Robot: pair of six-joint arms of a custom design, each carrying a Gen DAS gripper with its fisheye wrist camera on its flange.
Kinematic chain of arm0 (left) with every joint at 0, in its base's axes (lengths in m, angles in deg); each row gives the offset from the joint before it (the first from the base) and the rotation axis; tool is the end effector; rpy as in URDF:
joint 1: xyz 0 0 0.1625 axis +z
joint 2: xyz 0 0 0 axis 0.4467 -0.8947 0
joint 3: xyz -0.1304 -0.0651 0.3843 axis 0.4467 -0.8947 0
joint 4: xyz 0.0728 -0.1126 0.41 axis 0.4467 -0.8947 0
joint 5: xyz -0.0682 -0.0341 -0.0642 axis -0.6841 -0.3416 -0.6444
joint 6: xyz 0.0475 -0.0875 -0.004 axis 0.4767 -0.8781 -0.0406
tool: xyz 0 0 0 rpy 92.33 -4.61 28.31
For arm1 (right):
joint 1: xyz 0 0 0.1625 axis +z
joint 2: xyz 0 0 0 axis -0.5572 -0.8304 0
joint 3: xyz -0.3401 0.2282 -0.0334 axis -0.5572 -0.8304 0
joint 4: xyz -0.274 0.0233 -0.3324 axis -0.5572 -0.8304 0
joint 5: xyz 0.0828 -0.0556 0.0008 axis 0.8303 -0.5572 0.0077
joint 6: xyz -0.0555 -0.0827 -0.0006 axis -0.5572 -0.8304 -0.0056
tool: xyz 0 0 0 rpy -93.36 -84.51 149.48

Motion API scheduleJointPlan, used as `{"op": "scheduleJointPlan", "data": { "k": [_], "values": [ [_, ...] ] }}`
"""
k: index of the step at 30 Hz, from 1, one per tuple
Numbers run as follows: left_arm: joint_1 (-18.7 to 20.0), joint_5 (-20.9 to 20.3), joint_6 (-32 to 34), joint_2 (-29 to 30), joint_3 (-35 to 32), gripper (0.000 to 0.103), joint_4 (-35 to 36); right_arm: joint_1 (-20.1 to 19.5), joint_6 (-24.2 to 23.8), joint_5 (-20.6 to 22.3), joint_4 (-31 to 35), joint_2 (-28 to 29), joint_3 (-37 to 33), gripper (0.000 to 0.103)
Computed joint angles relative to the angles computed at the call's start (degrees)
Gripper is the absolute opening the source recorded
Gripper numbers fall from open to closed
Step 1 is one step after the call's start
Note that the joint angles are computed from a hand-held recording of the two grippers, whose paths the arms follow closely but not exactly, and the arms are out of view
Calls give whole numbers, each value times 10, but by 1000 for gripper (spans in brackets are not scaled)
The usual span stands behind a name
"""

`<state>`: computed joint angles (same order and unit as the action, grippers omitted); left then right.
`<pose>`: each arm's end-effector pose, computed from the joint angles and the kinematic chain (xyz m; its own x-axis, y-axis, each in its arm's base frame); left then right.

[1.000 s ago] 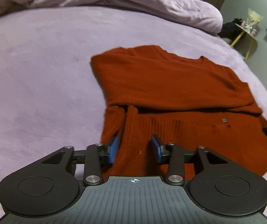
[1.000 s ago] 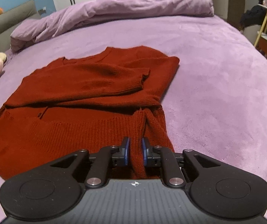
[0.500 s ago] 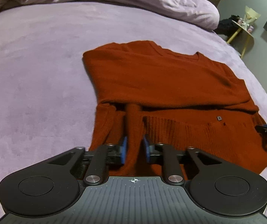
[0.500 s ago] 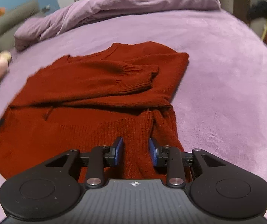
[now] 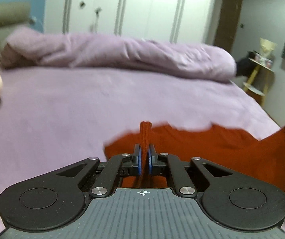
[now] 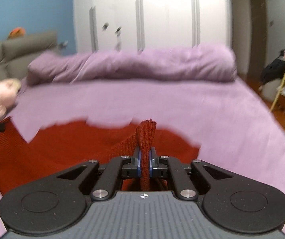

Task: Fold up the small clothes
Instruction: 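Lift the hem with both grippers and fold it toward the collar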

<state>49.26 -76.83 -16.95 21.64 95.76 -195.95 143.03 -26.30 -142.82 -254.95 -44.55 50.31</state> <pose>-0.0469 -0.8000 0.2756 -0.6613 0.5700 -0.4876 0.7498 0.5199 -0.4092 0.2529 -0.5621 0.1421 -0.7190 0.3404 0.6060 -0.4075 0.4998 -0.7643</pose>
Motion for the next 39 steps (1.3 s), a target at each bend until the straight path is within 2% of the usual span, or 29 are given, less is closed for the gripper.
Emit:
{"op": "scheduleJointPlan", "data": {
  "k": [2,5,8,10,11,13,14,15,17,19,20,21,22,23,24,27,30,33,36,38,39],
  "values": [
    [-7,23,-1,34,-31,8,-30,-8,-36,-12,-21,20,-47,6],
    [-13,61,-8,87,-83,8,-27,-29,-47,-33,-15,48,-105,6],
    [-9,98,-23,132,-135,9,32,-52,-26,-48,32,72,-143,7],
    [-3,107,-28,148,-154,10,62,-66,14,-56,91,77,-149,7],
    [1,106,-37,152,-163,14,86,-71,23,-58,104,80,-149,7],
    [13,79,-55,145,-168,28,122,-81,53,-59,148,73,-141,10],
    [18,64,-59,146,-177,37,142,-84,80,-52,169,63,-127,16],
    [25,50,-57,140,-174,41,152,-88,105,-41,182,51,-113,23],
    [31,38,-53,140,-182,43,173,-92,135,-23,194,32,-90,29],
    [35,29,-67,144,-201,44,206,-102,162,17,210,10,-66,29],
    [36,26,-73,148,-210,42,215,-104,167,27,212,7,-61,29],
    [33,33,-74,147,-202,35,202,-104,163,29,203,9,-56,29],
    [31,42,-70,148,-197,24,191,-104,154,24,197,15,-60,28],
    [28,55,-63,151,-194,9,177,-102,146,14,201,23,-74,22],
    [26,66,-56,153,-189,8,161,-100,133,3,192,33,-83,9],
    [19,57,-27,138,-155,8,87,-92,77,-20,149,57,-108,5],
    [12,29,-12,131,-143,8,21,-71,-50,-53,32,90,-153,5],
    [1,29,-7,146,-160,8,-25,-64,-86,-52,-11,98,-188,5],
    [-13,69,-14,179,-190,10,-57,-63,-156,-71,-54,135,-265,5],
    [-21,118,-12,205,-215,23,-64,-68,-177,-75,-66,159,-311,5],
    [-27,153,-3,216,-221,25,-75,-72,-185,-78,-70,172,-332,5]
  ]
}}
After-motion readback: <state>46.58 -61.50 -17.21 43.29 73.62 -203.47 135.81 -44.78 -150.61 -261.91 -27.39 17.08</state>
